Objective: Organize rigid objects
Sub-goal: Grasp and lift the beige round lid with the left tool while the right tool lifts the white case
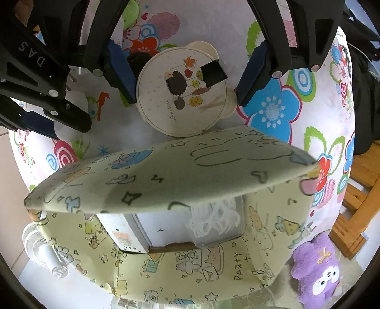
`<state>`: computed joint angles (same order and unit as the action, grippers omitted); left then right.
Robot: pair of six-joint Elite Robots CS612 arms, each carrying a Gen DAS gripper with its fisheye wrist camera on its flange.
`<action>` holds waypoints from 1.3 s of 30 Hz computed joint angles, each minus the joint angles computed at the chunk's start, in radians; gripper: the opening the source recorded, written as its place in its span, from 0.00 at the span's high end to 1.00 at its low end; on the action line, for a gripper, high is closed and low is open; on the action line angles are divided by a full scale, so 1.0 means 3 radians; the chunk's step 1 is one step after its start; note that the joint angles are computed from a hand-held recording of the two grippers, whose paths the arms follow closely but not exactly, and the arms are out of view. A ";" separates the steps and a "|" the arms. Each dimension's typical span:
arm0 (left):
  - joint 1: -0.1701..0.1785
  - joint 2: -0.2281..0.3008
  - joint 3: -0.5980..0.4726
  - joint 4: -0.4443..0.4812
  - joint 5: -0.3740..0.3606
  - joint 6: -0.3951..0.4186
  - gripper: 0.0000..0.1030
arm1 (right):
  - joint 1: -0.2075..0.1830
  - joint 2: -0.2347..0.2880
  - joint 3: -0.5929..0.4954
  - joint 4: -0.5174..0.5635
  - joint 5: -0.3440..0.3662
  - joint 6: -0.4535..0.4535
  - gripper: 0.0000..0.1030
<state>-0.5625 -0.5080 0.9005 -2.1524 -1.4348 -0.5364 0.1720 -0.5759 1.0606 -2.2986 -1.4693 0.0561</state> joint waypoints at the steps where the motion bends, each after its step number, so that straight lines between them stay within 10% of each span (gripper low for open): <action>1: -0.0006 -0.0024 0.0038 -0.0024 0.0002 -0.0019 0.18 | 0.0014 -0.0019 0.0004 0.0004 -0.0006 0.0002 0.52; 39: -0.0162 -0.0711 0.0850 -0.0458 0.0400 -0.0295 0.18 | 0.0051 -0.0416 0.0321 -0.0383 0.0117 -0.0224 0.51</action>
<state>-0.6112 -0.7212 1.1554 -2.2898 -1.3146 -0.6250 0.1872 -0.7008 1.1568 -2.4135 -1.4340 -0.0112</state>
